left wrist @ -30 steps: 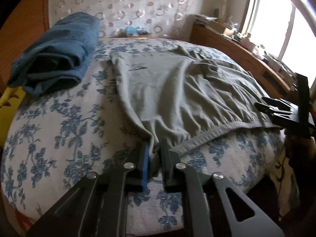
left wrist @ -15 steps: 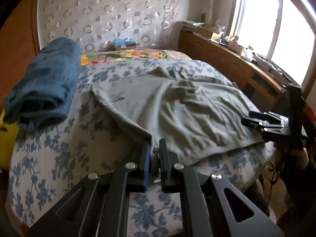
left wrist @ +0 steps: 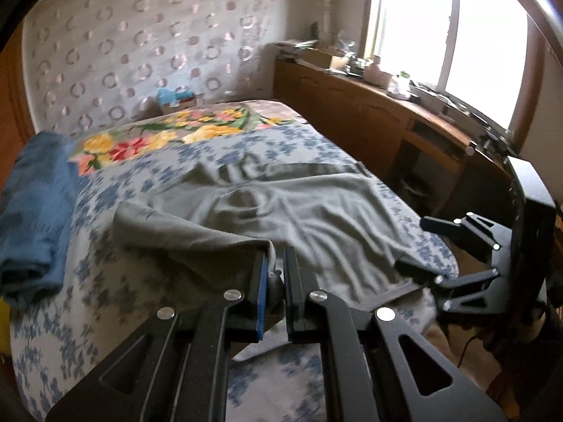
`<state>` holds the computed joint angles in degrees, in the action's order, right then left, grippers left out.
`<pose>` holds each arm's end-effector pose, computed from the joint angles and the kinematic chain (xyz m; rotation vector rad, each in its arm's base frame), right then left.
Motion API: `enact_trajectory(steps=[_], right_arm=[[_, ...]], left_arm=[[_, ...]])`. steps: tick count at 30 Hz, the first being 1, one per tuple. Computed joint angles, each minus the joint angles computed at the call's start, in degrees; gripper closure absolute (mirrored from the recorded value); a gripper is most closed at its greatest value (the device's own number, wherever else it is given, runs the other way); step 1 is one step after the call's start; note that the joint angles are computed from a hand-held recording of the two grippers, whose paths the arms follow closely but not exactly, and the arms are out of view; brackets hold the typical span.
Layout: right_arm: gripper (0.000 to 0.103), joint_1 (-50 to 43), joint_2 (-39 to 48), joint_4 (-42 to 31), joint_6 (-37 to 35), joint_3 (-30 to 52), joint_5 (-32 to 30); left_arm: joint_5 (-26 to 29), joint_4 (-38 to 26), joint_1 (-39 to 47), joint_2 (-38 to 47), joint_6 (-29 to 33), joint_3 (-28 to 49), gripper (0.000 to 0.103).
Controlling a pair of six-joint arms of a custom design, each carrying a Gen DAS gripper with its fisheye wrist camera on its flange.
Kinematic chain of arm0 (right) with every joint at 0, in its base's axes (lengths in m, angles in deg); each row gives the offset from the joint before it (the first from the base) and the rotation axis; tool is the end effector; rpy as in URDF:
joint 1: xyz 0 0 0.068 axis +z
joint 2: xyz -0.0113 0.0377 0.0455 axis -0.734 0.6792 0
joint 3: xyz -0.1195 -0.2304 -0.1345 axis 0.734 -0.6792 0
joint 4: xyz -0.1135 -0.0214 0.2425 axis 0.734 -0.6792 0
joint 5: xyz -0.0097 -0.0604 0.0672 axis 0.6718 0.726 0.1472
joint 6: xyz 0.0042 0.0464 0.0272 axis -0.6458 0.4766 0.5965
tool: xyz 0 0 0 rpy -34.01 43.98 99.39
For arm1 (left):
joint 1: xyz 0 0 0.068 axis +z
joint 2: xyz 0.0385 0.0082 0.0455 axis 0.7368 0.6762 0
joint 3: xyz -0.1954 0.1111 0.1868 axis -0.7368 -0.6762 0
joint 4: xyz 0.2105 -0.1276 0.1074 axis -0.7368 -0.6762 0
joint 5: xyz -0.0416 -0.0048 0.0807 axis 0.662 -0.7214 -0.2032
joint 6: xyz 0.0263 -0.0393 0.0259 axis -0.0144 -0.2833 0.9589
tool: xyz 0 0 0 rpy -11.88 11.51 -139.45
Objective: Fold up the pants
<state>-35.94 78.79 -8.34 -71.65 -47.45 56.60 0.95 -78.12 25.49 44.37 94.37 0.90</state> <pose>0.1753 0.0326 0.1997 -0.2029 2.1904 0.0278 0.2959 -0.1277 0.2374 0.6489 2.2476 -0.4060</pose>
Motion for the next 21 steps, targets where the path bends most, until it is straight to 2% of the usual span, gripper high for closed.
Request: enact_trajectory(steps=[8,16,19,21], right_arm=[[0.027,-2.81,-5.09,-3.5,-0.29,-0.93,-1.83],[0.027,-6.8,-6.98,-3.38,-1.22,-2.42,-3.93],[0.027,-7.71,-7.57,-3.23,-1.19,-3.06,-5.24],[0.027,-7.69,-7.57,-3.03,-0.72,-3.25,-5.55]], left_arm=[[-1.34,-1.95,-5.58,1.87,-2.12,3.93,0.094],[-3.56,-1.11,-7.34,4.09,-4.15,5.23,0.094],[-2.62,-1.87,-6.1,3.99,-4.75,5.18,0.087],[-2.39,-1.55,-4.74,2.21,-4.46,3.82,0.077]])
